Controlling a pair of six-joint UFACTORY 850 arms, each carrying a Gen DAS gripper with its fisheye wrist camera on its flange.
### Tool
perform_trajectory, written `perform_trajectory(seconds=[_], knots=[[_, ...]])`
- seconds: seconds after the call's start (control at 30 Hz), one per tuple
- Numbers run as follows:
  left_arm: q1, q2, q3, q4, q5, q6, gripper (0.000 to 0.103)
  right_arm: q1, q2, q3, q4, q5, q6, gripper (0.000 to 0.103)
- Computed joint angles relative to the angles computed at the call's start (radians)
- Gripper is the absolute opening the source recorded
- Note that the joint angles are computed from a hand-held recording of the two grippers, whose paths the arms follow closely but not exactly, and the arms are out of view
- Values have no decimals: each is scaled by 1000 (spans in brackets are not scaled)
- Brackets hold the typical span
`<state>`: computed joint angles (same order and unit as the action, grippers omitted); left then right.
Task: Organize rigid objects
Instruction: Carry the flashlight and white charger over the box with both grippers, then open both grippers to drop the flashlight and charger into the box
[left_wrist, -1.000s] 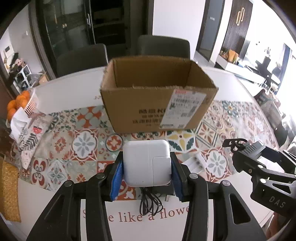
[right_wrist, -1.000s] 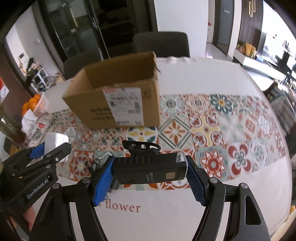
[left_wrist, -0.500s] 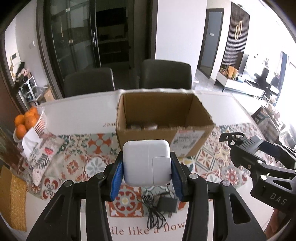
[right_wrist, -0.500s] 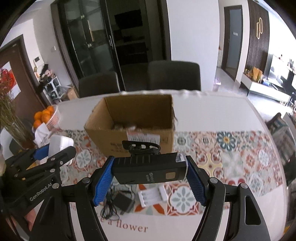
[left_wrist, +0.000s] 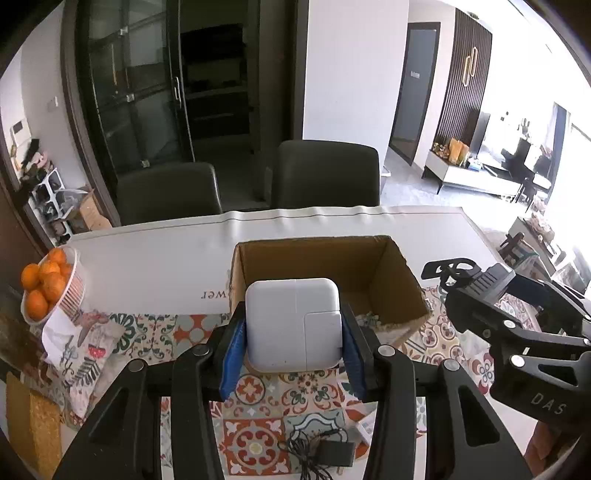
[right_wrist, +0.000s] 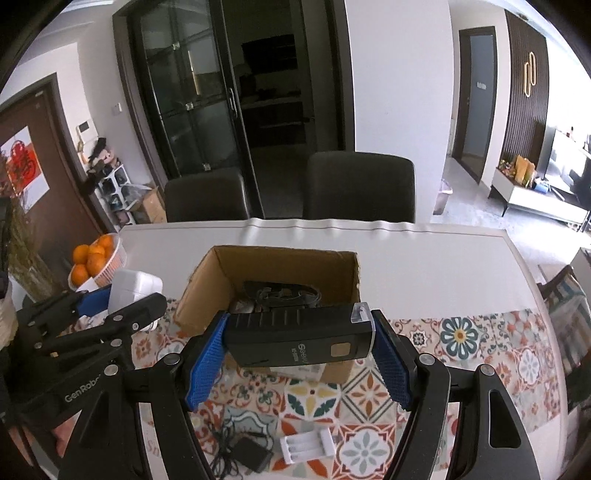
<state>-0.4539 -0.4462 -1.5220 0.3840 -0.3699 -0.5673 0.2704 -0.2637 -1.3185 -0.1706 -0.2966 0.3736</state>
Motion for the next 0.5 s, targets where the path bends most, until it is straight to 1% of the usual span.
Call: perform_trajectory(seconds=[0.1, 0.3, 0.37, 0.43, 0.5], knots=[[7, -40, -63, -61, -31, 66, 46, -11, -41, -54, 50, -28, -54, 73], [19, -119, -179, -122, -105, 138, 46, -26, -116, -153, 116, -77, -134, 73], [24, -155, -231, -152, -146, 167, 46, -28, -143, -187, 120, -97, -148, 73], [30, -190, -278, -206, -181, 217, 46, -34, -168, -216, 173, -118, -192, 73], [34, -224, -325, -228, -224, 239, 46, -41, -198, -248, 212, -146, -225, 73]])
